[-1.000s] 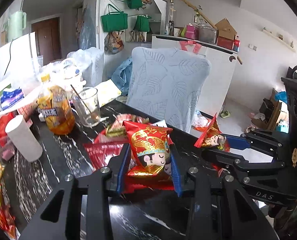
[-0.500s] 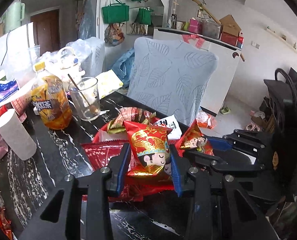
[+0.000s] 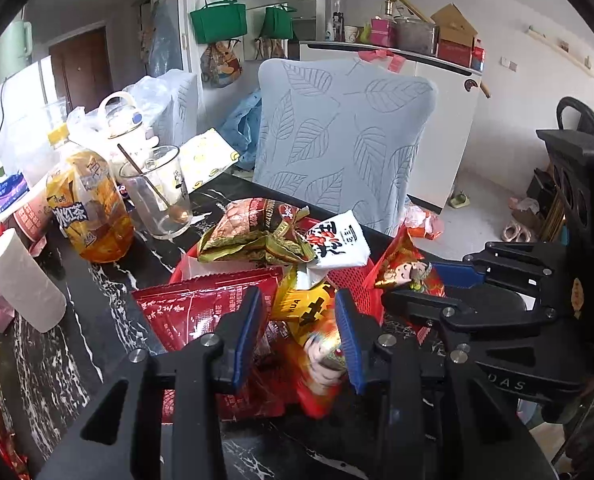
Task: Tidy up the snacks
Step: 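Open both grippers to drop the red packets into the basket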
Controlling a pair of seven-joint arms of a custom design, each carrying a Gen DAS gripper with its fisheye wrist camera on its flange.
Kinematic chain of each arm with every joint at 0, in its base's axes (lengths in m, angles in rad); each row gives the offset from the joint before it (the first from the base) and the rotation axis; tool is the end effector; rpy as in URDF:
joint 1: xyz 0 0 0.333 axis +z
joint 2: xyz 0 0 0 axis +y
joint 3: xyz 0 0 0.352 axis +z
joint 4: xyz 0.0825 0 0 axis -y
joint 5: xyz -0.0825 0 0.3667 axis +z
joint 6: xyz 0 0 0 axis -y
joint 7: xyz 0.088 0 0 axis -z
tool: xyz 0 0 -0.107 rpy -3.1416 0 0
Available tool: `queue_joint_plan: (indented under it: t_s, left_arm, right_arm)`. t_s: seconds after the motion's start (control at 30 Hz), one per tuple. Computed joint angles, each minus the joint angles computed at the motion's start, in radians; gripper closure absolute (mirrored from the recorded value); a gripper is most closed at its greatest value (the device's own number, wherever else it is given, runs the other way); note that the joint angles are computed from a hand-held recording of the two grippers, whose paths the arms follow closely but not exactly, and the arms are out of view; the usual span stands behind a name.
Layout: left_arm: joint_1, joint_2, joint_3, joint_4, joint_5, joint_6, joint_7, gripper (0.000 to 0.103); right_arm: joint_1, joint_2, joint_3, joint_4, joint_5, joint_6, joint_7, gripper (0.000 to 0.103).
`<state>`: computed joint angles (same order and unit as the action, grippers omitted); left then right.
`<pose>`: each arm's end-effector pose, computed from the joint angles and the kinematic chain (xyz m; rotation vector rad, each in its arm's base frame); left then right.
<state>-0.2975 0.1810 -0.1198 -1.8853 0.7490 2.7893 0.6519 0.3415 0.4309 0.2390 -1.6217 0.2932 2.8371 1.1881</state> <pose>0.5721 -0.2816 0.5313 -1.6530 1.8314 -0.8179 0.6278 0.3543 0.5115 -2.0993 1.0328 -0.3456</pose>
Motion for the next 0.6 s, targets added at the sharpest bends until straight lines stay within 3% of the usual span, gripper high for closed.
queue_joint_plan:
  t_s: [0.4, 0.6]
  left_arm:
    - [0.006, -0.022, 0.003, -0.019, 0.018, 0.014, -0.037, 0.066]
    - [0.021, -0.066, 0.004, -0.037, 0.077, 0.014, -0.118, 0.066]
  right_arm:
    - [-0.009, -0.004, 0.014, -0.009, 0.039, -0.018, -0.028, 0.07]
    - [-0.003, 0.003, 0.018, 0.028, 0.039, -0.011, -0.046, 0.07]
